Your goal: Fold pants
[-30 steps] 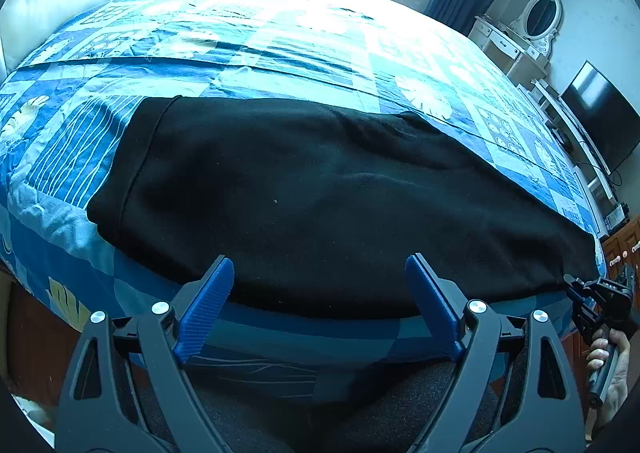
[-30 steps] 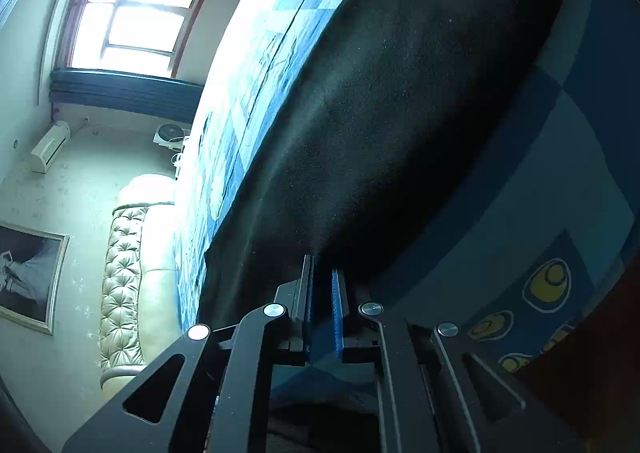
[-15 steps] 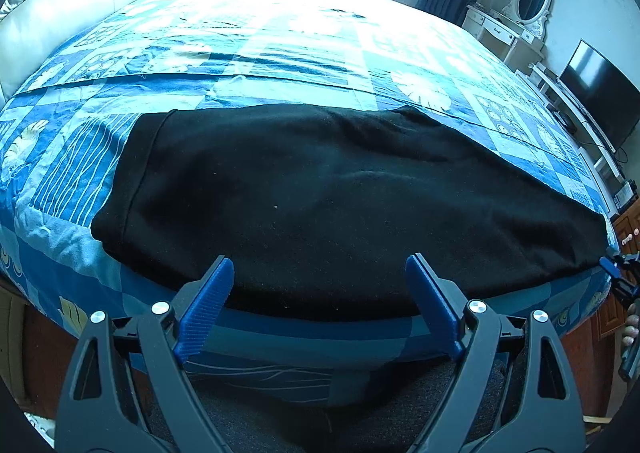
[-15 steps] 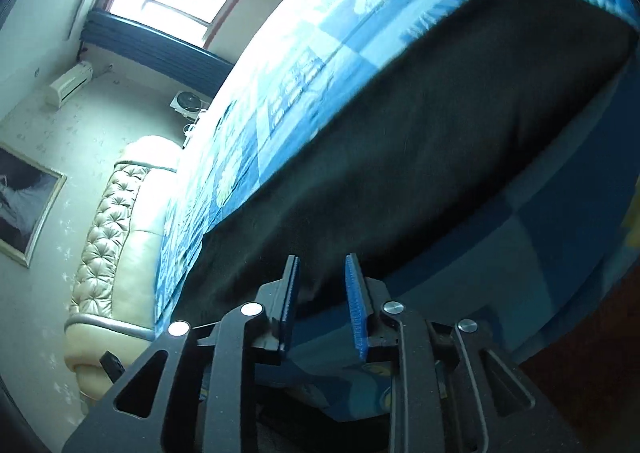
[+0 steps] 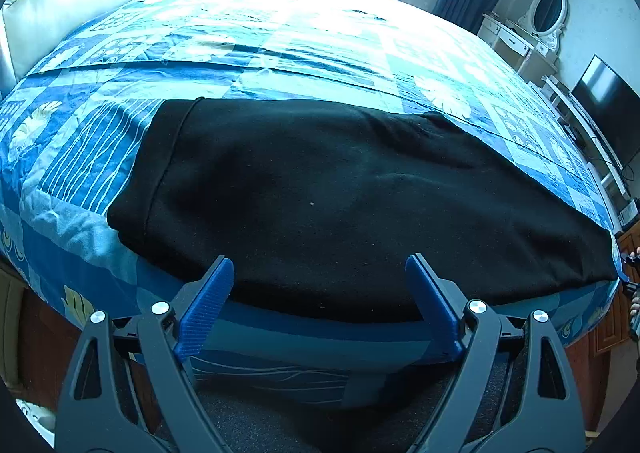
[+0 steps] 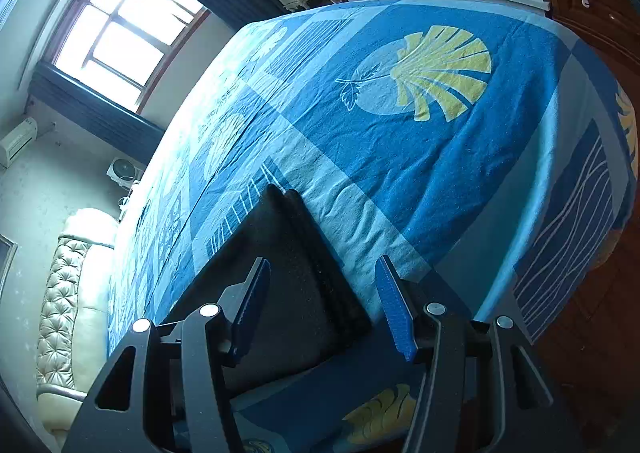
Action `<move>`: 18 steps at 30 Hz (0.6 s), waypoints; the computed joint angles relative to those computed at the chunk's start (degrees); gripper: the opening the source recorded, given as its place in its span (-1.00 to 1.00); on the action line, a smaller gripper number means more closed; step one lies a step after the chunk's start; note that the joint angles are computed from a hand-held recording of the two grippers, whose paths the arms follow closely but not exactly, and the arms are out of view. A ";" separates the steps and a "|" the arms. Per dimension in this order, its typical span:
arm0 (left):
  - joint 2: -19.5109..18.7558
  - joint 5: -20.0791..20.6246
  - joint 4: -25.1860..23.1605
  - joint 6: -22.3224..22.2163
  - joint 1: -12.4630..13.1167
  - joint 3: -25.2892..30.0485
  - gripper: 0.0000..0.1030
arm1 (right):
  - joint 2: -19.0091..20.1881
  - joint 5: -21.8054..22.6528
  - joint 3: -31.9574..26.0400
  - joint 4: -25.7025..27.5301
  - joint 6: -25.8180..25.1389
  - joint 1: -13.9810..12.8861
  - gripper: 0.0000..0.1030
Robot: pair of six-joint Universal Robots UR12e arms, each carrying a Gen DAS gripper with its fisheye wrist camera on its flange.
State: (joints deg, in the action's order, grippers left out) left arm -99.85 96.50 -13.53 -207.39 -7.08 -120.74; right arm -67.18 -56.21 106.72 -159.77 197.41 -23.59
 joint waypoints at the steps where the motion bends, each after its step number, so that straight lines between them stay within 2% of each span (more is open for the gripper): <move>1: 0.14 -0.26 -0.19 -0.63 0.25 -0.24 0.70 | 0.54 1.63 -0.29 0.34 -0.31 -0.26 0.07; 5: 0.79 -0.44 -2.00 -2.83 1.06 -0.90 0.70 | 1.91 2.38 -1.99 4.20 -1.90 0.28 0.10; 7: 1.15 0.04 -2.42 -3.24 1.24 -1.22 0.70 | 2.40 7.25 -2.20 6.15 -3.12 0.09 0.11; 10: 1.51 0.82 -2.30 -2.95 1.45 -1.45 0.70 | 2.19 7.16 -2.87 9.40 -6.74 0.94 0.10; 11: 1.56 1.08 -2.17 -2.86 1.48 -1.45 0.70 | 2.26 7.71 -3.00 9.88 -6.72 1.05 0.02; 12: 1.58 1.20 -2.10 -2.90 1.55 -1.42 0.70 | 2.20 7.52 -3.07 10.43 -6.46 1.25 -0.20; 14: 1.68 0.69 -1.76 -3.24 1.79 -1.50 0.70 | 1.99 6.34 -3.21 11.91 -6.52 1.84 -0.50; 16: 1.75 0.36 -1.80 -3.50 1.84 -1.45 0.70 | 1.70 5.28 -2.74 10.11 -4.45 2.36 -0.56; 18: 1.94 0.06 -1.75 -3.45 1.83 -1.48 0.70 | 1.54 6.68 -1.97 6.57 -0.81 2.52 -0.59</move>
